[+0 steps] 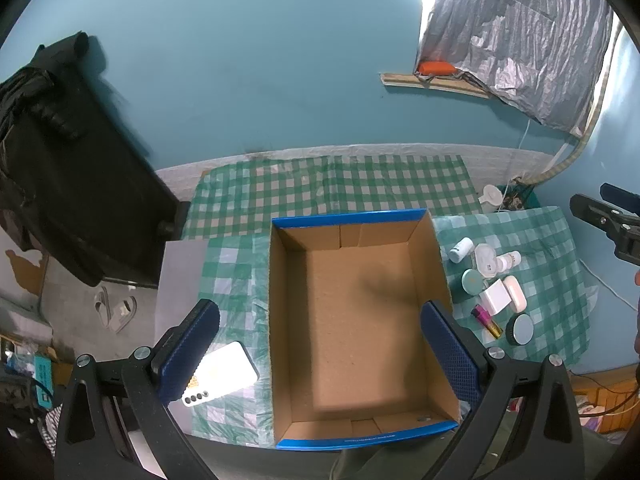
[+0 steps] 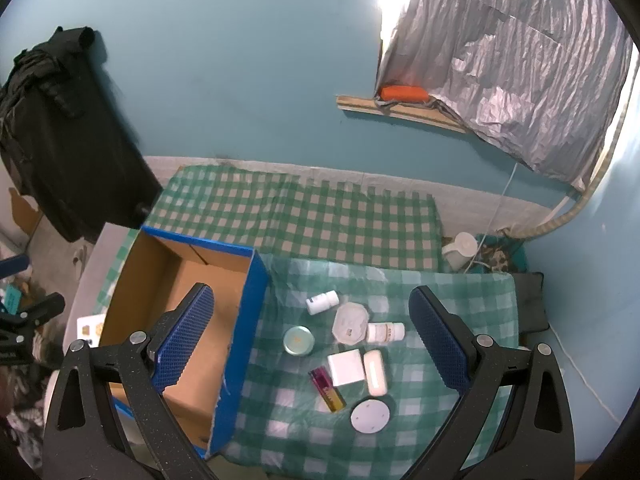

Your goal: Organize rigid objects

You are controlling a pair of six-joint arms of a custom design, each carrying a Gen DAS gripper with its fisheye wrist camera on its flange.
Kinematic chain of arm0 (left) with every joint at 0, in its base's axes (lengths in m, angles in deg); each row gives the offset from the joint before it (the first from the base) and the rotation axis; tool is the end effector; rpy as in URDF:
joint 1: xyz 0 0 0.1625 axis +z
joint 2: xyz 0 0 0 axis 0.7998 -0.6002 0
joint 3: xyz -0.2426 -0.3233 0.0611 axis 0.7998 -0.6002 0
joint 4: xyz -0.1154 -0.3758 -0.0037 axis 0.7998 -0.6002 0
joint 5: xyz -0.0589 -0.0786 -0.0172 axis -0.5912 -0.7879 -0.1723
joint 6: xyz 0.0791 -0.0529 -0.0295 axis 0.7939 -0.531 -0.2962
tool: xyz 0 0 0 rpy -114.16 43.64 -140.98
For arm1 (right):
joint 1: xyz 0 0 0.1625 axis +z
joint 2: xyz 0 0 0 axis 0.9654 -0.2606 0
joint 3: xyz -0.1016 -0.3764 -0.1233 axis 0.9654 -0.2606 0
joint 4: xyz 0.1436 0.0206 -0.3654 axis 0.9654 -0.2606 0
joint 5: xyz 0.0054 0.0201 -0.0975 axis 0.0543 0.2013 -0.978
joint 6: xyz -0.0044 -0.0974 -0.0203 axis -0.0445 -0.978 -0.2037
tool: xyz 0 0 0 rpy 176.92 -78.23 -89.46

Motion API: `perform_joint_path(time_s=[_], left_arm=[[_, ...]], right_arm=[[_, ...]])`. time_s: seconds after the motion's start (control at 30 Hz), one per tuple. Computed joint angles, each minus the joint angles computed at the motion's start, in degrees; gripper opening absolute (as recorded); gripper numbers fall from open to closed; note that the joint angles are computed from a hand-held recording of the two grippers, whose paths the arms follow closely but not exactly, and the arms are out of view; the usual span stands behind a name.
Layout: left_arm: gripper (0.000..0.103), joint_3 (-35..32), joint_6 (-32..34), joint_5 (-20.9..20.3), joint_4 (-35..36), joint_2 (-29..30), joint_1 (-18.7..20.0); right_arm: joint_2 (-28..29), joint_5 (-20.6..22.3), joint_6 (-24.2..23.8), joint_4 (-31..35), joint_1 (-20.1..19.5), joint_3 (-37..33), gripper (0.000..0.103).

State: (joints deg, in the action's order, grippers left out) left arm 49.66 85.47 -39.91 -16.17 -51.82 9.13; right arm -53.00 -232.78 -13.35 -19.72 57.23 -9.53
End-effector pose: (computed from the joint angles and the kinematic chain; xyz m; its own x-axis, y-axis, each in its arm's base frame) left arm -0.1523 -0.6910 0.4598 -0.4285 0.7309 -0.5311 0.8004 0.5798 0.1522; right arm 0.5084 -0.4981 0.1069 -0.6355 0.5232 0.5678 -0.0770 0.6888 -0.7209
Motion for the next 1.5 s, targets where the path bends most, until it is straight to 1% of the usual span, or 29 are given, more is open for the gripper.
perform_joint_path(time_s=[0.17, 0.33, 0.9, 1.5], left_arm=[[0.101, -0.12, -0.39, -0.09, -0.33, 0.09, 0.06], [0.101, -2.26, -1.14, -0.76, 1.00, 1.34, 0.64], [0.101, -2.55, -0.24, -1.11, 0.91, 1.64, 1.13], [0.101, -4.36, -0.43, -0.28, 2.32, 2.62, 1.54]], right_arm=[[0.03, 0.30, -0.81, -1.11, -0.44, 0.61, 0.099], [0.18, 0.64, -1.46, -1.46, -0.65, 0.46, 0.099], [0.36, 0.77, -1.42, -1.03, -0.73, -0.03, 0.099], [1.31, 1.19, -1.80, -1.13, -0.81, -0.71, 0.099]])
